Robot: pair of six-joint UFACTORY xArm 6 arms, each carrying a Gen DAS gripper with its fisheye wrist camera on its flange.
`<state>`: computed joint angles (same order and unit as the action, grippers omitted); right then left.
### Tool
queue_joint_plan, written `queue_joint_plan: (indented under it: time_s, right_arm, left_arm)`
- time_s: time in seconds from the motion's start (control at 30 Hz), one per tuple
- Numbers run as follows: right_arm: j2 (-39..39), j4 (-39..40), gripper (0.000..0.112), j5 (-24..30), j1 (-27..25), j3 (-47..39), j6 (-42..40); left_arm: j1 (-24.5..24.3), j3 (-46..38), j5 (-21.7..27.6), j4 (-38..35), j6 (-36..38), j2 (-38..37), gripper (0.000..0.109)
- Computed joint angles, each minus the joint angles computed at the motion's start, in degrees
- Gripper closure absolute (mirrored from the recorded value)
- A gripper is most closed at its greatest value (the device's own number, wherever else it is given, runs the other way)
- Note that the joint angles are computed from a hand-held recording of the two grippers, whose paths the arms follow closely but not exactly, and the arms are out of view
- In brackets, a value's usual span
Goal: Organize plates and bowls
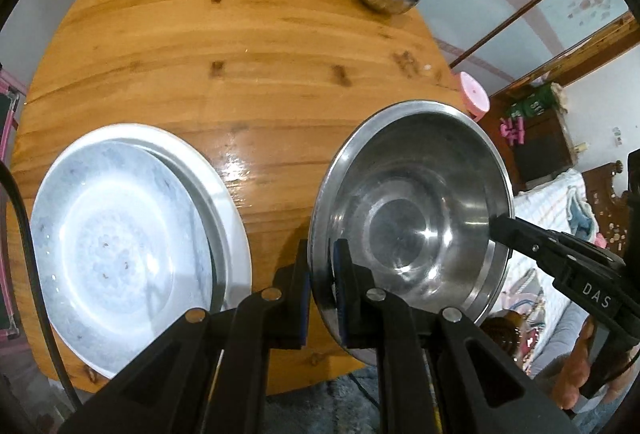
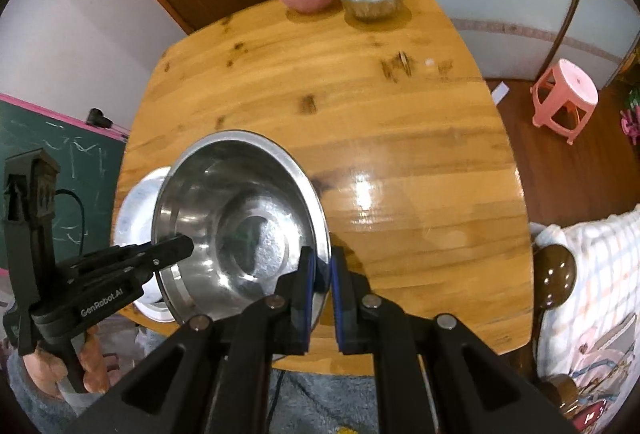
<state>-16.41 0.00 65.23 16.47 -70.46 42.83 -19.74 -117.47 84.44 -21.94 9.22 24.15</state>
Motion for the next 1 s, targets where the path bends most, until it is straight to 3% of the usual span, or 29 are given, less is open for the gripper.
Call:
queue_joint_plan:
  time_s: [0.23, 1.0]
  right_arm:
    - [0.7, 2.3, 0.104, -2.5, -1.5, 3.2, -0.1]
    - [8.2, 2.8, 0.104, -2.2, -2.4, -0.1, -2.1]
  left_arm:
    - [-0.8, 0.9, -2.3, 1.4, -0.3, 1.7, 0.100]
    - [-0.8, -1.8, -3.0, 2.8, -2.1, 7.4, 0.100]
